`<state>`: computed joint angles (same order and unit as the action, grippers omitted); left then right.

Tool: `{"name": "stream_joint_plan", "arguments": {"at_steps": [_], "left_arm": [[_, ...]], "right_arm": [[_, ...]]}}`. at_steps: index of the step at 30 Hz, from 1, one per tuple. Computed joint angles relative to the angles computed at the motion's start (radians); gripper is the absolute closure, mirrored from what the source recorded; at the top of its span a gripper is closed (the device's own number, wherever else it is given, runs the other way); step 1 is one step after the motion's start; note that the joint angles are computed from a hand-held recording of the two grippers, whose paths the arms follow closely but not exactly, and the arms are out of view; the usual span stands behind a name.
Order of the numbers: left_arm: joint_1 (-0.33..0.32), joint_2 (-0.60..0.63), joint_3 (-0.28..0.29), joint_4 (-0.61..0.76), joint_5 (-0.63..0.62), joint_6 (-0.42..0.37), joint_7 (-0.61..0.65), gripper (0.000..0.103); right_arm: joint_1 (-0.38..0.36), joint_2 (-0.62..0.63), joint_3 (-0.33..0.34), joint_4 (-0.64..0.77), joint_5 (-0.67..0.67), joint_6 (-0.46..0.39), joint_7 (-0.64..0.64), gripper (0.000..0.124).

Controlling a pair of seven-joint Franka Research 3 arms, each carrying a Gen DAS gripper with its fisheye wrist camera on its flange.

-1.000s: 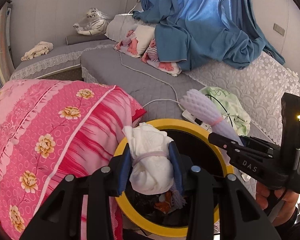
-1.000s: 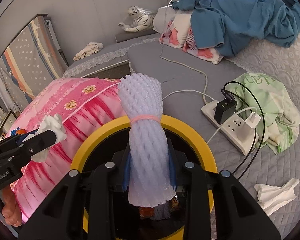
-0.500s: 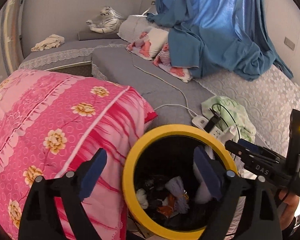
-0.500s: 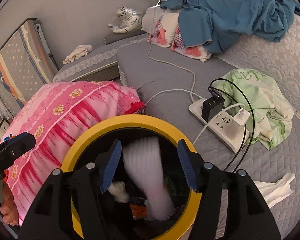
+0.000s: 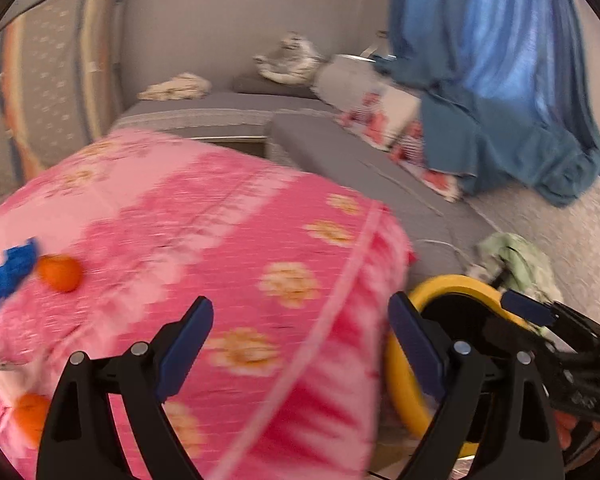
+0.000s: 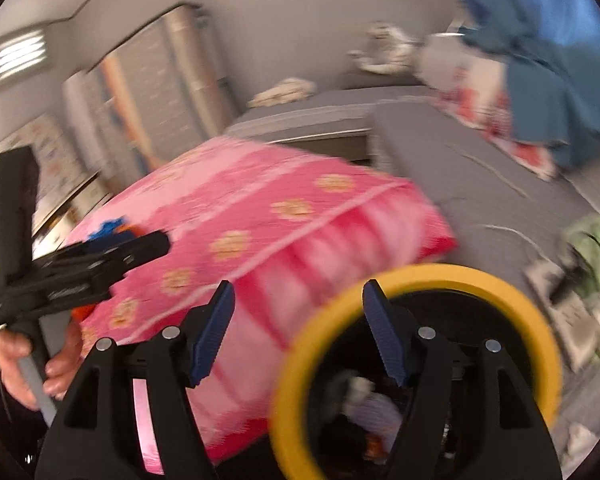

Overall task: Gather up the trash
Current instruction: 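Move both tools back over the bed toward the blue cloth and oranges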

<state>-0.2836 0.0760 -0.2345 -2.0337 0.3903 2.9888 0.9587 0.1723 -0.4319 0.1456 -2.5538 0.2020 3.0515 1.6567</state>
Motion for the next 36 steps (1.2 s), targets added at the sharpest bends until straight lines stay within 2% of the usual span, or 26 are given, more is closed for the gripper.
{"name": "stream_joint_plan", "arguments": {"at_steps": [5, 10, 16, 20, 25, 32, 36], "left_arm": [[0.059, -0.075, 0.06, -0.077, 0.134, -0.005, -0.145, 0.017], [0.168, -0.153, 0.078, -0.146, 0.256, -0.013, -0.27, 0.017], [0.281, -0.202, 0.093, -0.191, 0.288, -0.031, -0.33, 0.017], [0.319, -0.186, 0.111, -0.188, 0.25, -0.047, -0.304, 0.017], [0.338, -0.149, 0.122, -0.164, 0.237, -0.068, -0.271, 0.017], [0.33, -0.045, 0.145, -0.083, 0.088, -0.092, -0.109, 0.017], [0.329, 0.011, 0.151, -0.028, 0.04, -0.112, -0.06, 0.017]], "right_arm": [[0.209, 0.134, -0.087, 0.128, 0.097, -0.022, -0.153, 0.061], [0.31, 0.267, -0.077, 0.266, 0.199, -0.077, -0.309, 0.061], [0.324, 0.403, 0.002, 0.418, 0.219, -0.157, -0.403, 0.061], [0.334, 0.481, 0.033, 0.503, 0.181, -0.21, -0.422, 0.061], [0.349, 0.558, 0.049, 0.594, 0.134, -0.265, -0.423, 0.056], [0.375, 0.64, 0.034, 0.685, 0.037, -0.31, -0.361, 0.056], [0.379, 0.678, 0.03, 0.728, 0.012, -0.331, -0.343, 0.056]]}}
